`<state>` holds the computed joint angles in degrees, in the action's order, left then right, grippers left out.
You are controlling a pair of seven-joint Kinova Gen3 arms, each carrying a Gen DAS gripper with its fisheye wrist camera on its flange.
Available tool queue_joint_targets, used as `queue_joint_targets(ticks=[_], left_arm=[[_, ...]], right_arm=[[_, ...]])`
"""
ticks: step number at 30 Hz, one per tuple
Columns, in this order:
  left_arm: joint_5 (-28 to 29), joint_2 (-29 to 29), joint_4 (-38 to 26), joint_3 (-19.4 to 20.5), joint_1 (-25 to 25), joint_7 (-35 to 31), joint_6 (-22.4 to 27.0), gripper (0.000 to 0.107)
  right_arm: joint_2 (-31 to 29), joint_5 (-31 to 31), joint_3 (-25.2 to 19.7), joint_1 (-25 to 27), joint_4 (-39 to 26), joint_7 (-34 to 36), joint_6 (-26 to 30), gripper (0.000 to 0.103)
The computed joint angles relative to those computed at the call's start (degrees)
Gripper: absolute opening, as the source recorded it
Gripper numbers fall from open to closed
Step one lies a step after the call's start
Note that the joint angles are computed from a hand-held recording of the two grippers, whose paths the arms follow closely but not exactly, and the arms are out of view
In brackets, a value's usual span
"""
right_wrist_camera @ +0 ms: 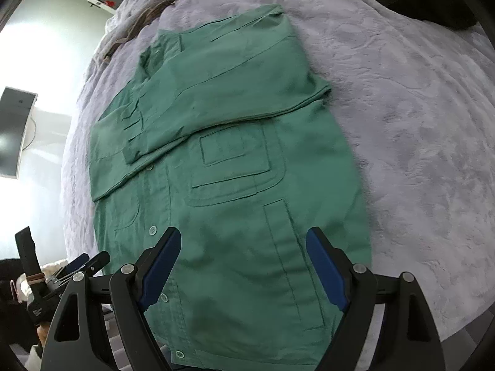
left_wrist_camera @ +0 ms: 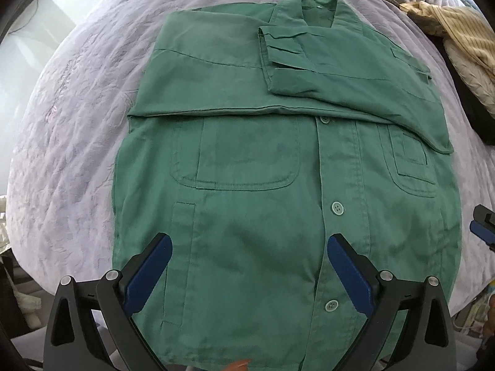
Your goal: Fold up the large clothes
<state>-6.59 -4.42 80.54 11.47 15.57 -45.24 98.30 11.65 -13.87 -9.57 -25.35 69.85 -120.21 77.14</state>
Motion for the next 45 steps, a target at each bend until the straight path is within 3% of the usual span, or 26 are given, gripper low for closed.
queue_joint_targets(ticks=[14, 24, 32, 38, 45], left_arm=[[-1.1, -1.9, 0.1, 1.5, 0.7, 3.9, 3.0, 0.102], [1.3, -7.0, 4.9, 0.7, -1.4, 2.1, 2.2, 0.102], [3.4, -14.0, 12.4, -1.2, -5.6, 0.2, 2.3, 0.102], [7.8, -20.9, 18.8, -6.3, -9.7, -5.5, 1.1, 0.102], [12.7, -26.5, 25.8, -15.0, -13.8, -13.1, -1.2, 0.102]], right_arm=[[1.4, -1.7, -0.8, -1.4, -1.4, 0.0, 1.7, 0.086], [1.7, -1.8, -2.0, -4.7, -1.8, -1.1, 2.9, 0.086], [-4.1, -4.6, -1.8, -4.0, 9.6, -7.2, -3.1, 0.086], [-11.9, 0.0, -1.3, -2.0, 18.0, -13.4, -5.8, 0.086], [-20.6, 1.1, 0.4, 4.0, 28.2, -18.1, -8.5, 0.086]])
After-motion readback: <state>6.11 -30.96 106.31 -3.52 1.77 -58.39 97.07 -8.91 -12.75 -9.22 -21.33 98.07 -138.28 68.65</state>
